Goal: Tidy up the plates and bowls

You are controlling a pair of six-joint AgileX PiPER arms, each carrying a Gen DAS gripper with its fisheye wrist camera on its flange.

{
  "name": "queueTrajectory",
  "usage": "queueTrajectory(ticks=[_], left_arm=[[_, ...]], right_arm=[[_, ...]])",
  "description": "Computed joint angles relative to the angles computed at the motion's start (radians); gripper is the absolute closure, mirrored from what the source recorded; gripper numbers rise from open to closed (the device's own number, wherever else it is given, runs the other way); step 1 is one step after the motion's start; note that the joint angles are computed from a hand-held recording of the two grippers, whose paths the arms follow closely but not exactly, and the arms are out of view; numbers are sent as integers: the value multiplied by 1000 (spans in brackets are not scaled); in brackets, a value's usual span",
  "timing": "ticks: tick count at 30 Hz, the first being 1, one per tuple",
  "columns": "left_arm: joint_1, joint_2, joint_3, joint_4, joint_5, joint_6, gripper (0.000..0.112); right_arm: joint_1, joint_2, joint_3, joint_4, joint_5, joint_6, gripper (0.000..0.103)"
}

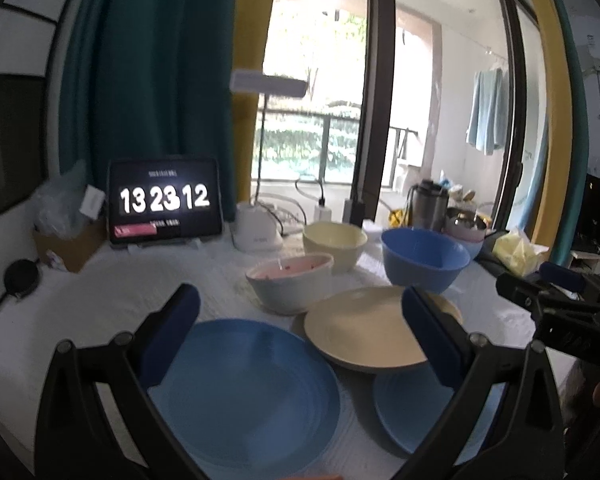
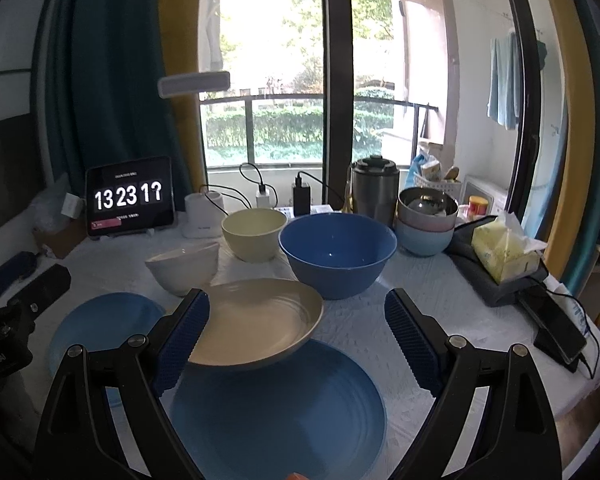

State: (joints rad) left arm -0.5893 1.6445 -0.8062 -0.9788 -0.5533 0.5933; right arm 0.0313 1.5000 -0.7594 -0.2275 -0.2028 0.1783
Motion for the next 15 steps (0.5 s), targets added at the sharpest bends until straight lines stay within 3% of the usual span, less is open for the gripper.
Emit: queueTrajectory(ticks=[10,15], left_arm=[[84,165,-184,-41,217,30,11],[98,227,-265,-202,305,184,11]], right_arm=[[-30,194,-159,-313,40,316,11],[-39,266,-241,-704,69,706,12]])
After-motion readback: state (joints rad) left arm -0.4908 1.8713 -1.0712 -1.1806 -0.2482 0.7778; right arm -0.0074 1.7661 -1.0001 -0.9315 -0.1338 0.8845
